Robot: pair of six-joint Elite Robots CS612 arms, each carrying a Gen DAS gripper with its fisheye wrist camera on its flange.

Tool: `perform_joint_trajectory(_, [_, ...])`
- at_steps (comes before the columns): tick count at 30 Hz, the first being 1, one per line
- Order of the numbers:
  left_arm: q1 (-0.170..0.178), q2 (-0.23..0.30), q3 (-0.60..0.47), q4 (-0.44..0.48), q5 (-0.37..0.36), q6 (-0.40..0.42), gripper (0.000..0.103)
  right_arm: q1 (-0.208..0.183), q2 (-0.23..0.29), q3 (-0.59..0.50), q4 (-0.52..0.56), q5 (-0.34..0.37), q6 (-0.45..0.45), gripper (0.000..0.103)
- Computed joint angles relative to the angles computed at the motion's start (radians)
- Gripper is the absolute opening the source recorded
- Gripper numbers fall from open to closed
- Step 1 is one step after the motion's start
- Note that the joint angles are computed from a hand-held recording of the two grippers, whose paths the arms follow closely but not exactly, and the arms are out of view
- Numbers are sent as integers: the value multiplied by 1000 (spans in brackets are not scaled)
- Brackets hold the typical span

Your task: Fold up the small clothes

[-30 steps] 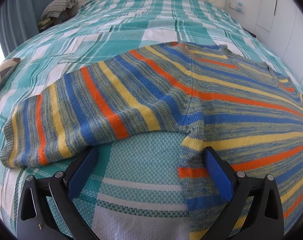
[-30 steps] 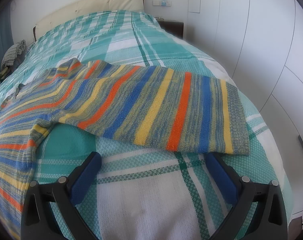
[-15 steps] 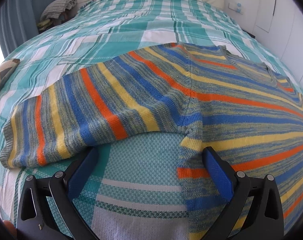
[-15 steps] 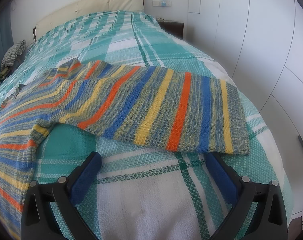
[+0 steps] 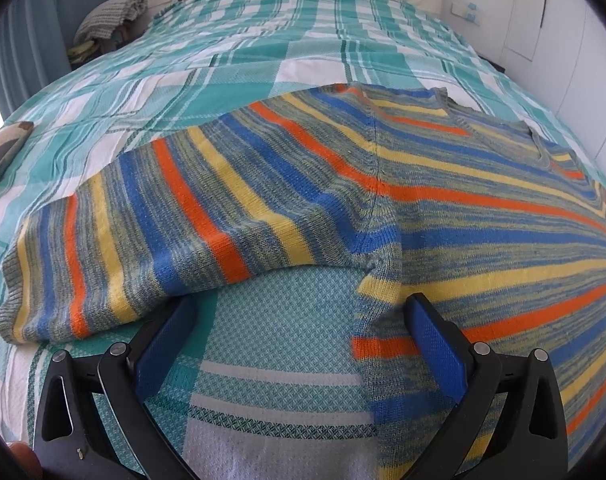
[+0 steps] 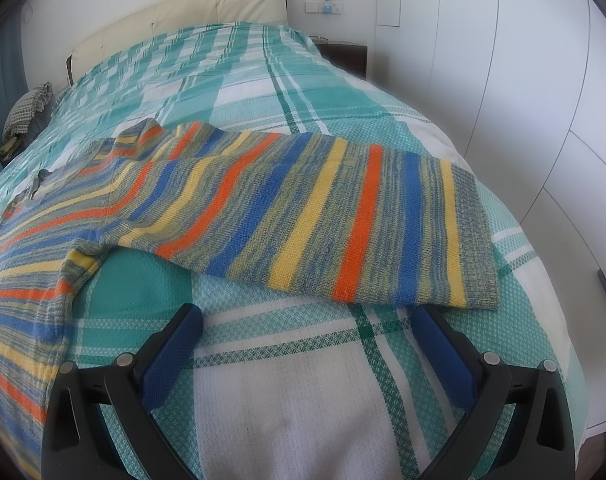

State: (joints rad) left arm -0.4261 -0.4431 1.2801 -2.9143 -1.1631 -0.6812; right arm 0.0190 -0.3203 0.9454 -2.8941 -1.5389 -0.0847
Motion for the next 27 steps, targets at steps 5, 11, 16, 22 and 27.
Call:
perform_joint_trajectory(5, [-2, 3, -8, 7, 2, 28, 103, 0, 0, 0, 0, -2, -1, 103])
perform_joint_trajectory(11, [0, 2, -4, -4, -10, 19, 103, 0, 0, 1, -1, -1, -1, 103])
perform_joint_trajectory(16, [0, 0, 3, -21, -9, 16, 103, 0, 0, 0, -1, -1, -1, 103])
perform_joint_trajectory(22, [0, 0, 4, -22, -11, 15, 103, 0, 0, 1, -1, -2, -2, 103])
perform_joint_trajectory(27, [1, 0, 3, -22, -11, 15, 103, -4, -4, 7, -3, 17, 7, 103])
